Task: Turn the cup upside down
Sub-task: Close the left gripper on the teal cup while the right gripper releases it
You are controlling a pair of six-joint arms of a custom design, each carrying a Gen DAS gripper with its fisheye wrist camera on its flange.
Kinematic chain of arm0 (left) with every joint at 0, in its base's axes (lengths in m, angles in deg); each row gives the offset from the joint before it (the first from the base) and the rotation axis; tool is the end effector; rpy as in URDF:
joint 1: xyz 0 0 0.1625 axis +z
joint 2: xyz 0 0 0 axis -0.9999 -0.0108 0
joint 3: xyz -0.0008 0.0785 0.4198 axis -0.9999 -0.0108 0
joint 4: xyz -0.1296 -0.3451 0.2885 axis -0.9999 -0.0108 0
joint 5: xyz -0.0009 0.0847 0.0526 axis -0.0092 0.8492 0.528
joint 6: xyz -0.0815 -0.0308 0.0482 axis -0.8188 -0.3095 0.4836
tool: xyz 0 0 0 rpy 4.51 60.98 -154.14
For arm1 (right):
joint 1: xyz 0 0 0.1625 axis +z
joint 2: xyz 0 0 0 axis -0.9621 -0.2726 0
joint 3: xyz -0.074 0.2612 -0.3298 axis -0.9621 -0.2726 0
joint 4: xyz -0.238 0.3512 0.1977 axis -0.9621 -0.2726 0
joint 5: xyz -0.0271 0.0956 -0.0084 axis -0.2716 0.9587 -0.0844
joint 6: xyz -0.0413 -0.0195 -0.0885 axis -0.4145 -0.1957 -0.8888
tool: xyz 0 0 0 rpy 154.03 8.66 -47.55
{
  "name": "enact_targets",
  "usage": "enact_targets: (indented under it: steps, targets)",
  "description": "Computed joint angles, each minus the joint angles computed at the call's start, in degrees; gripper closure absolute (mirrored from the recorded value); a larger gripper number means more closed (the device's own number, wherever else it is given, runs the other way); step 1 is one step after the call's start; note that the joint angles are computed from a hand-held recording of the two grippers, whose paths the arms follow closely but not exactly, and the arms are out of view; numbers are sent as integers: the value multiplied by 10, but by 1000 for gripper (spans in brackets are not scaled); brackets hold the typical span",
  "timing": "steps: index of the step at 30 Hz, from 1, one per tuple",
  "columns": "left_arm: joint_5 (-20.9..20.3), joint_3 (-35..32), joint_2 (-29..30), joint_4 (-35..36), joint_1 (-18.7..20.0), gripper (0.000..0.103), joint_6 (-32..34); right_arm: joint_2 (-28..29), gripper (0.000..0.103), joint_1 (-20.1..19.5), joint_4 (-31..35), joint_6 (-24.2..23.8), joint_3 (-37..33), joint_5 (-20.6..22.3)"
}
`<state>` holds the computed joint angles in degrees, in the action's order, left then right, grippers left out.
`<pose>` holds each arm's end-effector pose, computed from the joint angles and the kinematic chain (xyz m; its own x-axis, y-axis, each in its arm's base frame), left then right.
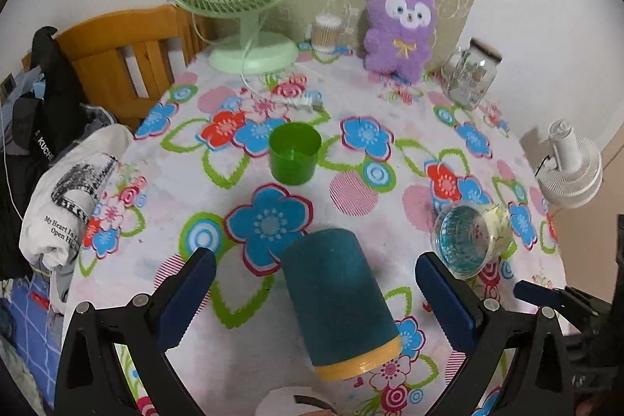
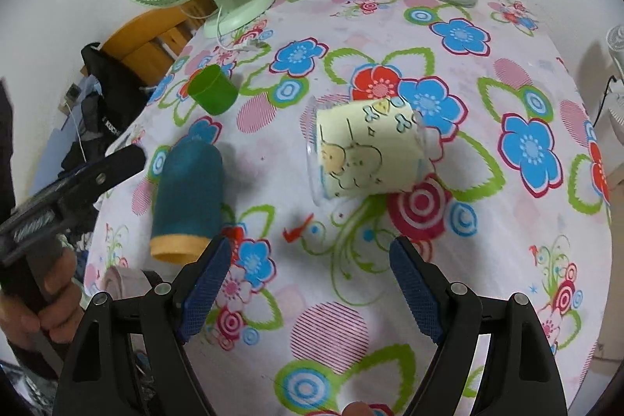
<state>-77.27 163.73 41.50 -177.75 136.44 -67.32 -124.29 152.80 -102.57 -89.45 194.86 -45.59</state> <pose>-0.2776 -0.6016 -0.0421 -0.7883 0.0318 -0.6145 0.3531 0.8413 -0.4094 -0.0135 -0.5805 0.2201 -0.8708 -0.1377 0.4720 -0.2862 0.9225 -0.2589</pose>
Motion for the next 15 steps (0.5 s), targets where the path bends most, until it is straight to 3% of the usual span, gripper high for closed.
enact_targets:
  steps: [6, 11, 15]
  targets:
    - [-21, -49, 16, 122, 19, 0, -61, -5, 18, 1, -22, -39, 18, -9]
    - [-45, -74, 27, 165, 29, 0, -73, -2, 18, 5, -40, -67, 27, -17]
    - [-39, -104, 44, 224, 34, 0, -81, -5, 18, 4, -36, -82, 33, -1]
